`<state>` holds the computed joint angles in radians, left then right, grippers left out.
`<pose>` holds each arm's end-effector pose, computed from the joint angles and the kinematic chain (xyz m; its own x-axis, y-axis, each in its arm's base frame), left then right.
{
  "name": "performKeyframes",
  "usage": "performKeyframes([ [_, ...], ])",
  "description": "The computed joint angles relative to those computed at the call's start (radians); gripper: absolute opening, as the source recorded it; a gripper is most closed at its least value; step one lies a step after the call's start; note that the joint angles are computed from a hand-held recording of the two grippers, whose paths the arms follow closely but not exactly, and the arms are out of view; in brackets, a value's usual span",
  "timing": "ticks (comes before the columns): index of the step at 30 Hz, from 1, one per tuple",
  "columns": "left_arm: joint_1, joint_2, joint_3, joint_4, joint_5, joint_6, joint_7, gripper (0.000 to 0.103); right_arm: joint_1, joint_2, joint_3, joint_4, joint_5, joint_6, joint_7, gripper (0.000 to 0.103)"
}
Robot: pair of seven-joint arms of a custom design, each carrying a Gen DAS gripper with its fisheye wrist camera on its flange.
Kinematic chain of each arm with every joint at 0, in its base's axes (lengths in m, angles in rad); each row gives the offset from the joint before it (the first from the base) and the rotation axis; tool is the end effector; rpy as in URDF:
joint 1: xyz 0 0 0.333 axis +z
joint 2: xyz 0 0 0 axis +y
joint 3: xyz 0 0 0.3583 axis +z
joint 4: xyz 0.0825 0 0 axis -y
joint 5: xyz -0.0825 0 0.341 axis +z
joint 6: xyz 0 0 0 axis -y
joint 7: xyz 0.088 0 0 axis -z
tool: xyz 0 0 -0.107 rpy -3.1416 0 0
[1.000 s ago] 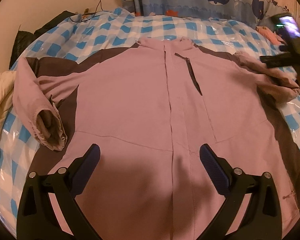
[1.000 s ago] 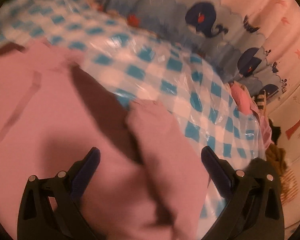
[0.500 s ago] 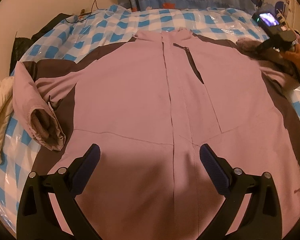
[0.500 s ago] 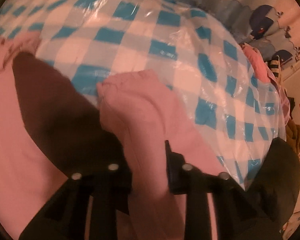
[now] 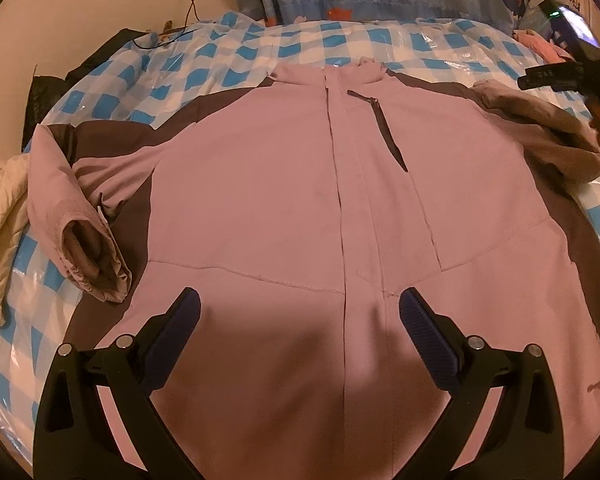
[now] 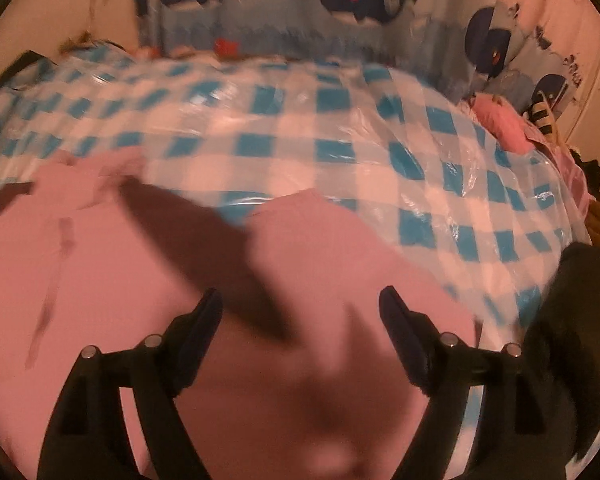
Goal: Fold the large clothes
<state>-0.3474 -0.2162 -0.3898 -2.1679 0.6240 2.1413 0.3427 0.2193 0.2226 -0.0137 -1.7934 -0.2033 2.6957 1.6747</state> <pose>0.3503 -0.3047 0.5634 0.2351 -0.9599 -0.1527 -0.8036 -0.1036 -0.5860 0.6233 0.1378 0.5633 0.2095 -0.9703 0.1208 -0.7416 -0.2382 -0.6272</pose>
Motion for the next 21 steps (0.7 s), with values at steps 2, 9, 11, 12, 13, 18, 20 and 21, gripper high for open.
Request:
performKeyframes([
  [2,0.001,-0.006,0.0,-0.002,0.002,0.003,-0.007,0.096,0.019,-0.117,0.02,-0.153,0.022,0.073,0.053,0.079],
  [9,0.014,-0.039,0.003,-0.022,-0.004,0.031,-0.029,0.096,-0.002,-0.488,0.163,-0.569,-0.082,0.222,0.397,0.083],
  [11,0.019,-0.047,0.0,-0.028,-0.004,0.039,-0.034,0.096,-0.126,-0.564,0.286,-0.641,-0.221,0.276,0.56,0.083],
  [12,0.022,-0.051,0.0,-0.03,-0.004,0.043,-0.033,0.096,-0.149,-0.576,0.308,-0.656,-0.235,0.295,0.588,0.083],
  [13,0.024,-0.053,-0.001,-0.032,-0.005,0.046,-0.033,0.096,-0.149,-0.579,0.311,-0.672,-0.234,0.325,0.601,0.083],
  [18,0.031,-0.056,-0.01,-0.033,-0.008,0.043,-0.033,0.096,-0.128,-0.571,0.306,-0.688,-0.227,0.365,0.555,0.083],
  [20,0.032,-0.057,-0.009,-0.035,-0.007,0.047,-0.032,0.096,-0.137,-0.582,0.314,-0.703,-0.223,0.375,0.546,0.083],
  [21,0.033,-0.058,-0.009,-0.036,-0.007,0.047,-0.03,0.096,-0.147,-0.584,0.325,-0.702,-0.223,0.376,0.544,0.083],
])
